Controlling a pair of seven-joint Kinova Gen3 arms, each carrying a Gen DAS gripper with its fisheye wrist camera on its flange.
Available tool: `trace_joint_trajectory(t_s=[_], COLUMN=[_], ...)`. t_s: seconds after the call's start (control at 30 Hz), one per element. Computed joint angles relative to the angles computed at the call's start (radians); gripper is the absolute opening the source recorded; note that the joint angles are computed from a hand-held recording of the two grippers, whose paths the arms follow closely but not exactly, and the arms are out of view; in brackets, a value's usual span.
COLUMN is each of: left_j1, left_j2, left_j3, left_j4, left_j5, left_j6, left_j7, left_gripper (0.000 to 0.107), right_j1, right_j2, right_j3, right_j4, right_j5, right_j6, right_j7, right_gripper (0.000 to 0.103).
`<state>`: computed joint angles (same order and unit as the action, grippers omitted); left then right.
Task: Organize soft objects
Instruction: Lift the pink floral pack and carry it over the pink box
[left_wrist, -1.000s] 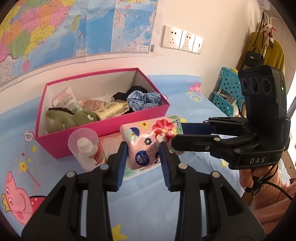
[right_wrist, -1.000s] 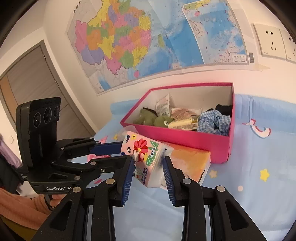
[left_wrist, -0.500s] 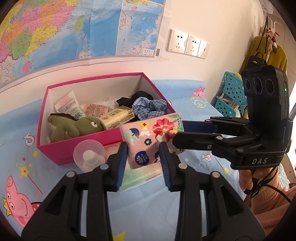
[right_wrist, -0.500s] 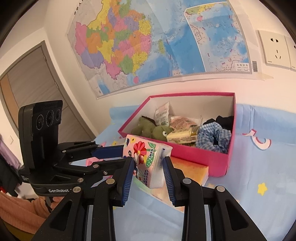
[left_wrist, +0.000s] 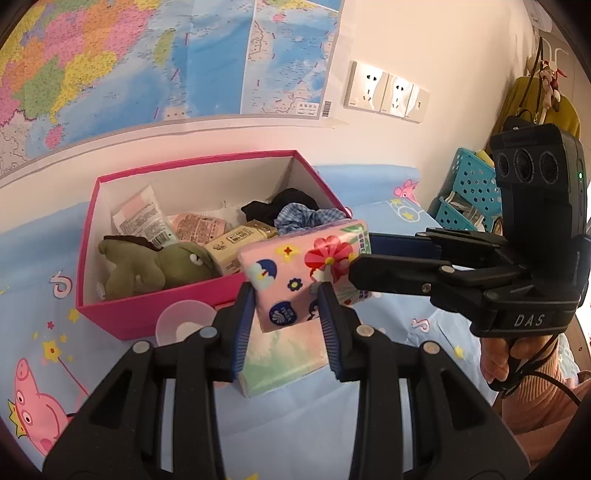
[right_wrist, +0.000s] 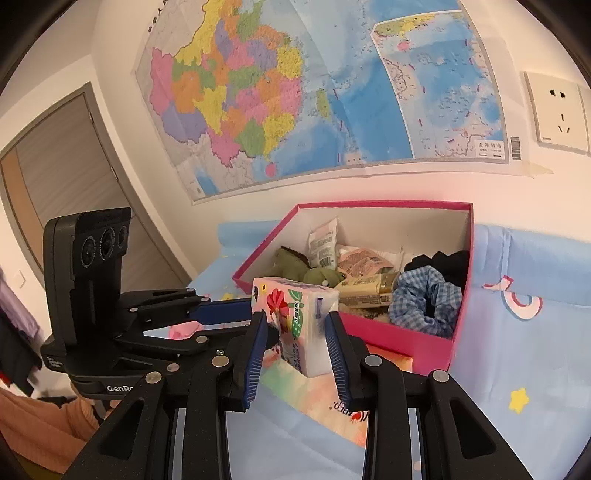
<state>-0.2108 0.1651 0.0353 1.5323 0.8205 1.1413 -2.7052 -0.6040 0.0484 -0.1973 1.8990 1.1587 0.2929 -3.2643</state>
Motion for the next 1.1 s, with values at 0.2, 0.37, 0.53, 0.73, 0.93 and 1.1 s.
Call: trace_joint_trajectory(t_s=[0.2,0.37,0.53,0.73,0.93,1.1], left_j1=[0.002,0.004,0.006,0.01,0.016,0.024], left_j2=[0.02,0.032,0.045,0.057,0.071,0.081], left_j3=[0.005,0.014,0.022,0.031,0.041,0.047], left_j4=[-0.028,-0.048,-0.069,-0.085,-0.106,-0.119], left_j5=[-0.007,-0.016,-0.025,-0.038,-0.057,-0.076], left_j6=[0.003,-0.007,-0.008,-0.022,-0.031,-0.043], left_j7=[0.017,0.035,0.054,0.082,0.104,0.125], left_gripper=[0.036,0.036,0.036,0.036,0.036,0.036], right_j1=[0.004,0.007,0.008,0.005,-0.004,-0.005], right_j2=[0.01,0.019,0.025,0.036,0.043,0.052], right_j3=[0.013,0.027,0.042,0.069,0.094,0.117], right_j4=[-0.008,-0.019,-0.029,-0.039,-0.048,-0.055], right_j5=[0.009,-0.001,-0.023,-0.045,-0.087,-0.135], right_j6=[-0.018,-0.032,-0.042,-0.065,-0.078,-0.101], right_j7=[-0.001,0.013,0.04,0.06,0.104,0.15], right_gripper=[0.033,0.033,0.033,0.033,0.033,0.033])
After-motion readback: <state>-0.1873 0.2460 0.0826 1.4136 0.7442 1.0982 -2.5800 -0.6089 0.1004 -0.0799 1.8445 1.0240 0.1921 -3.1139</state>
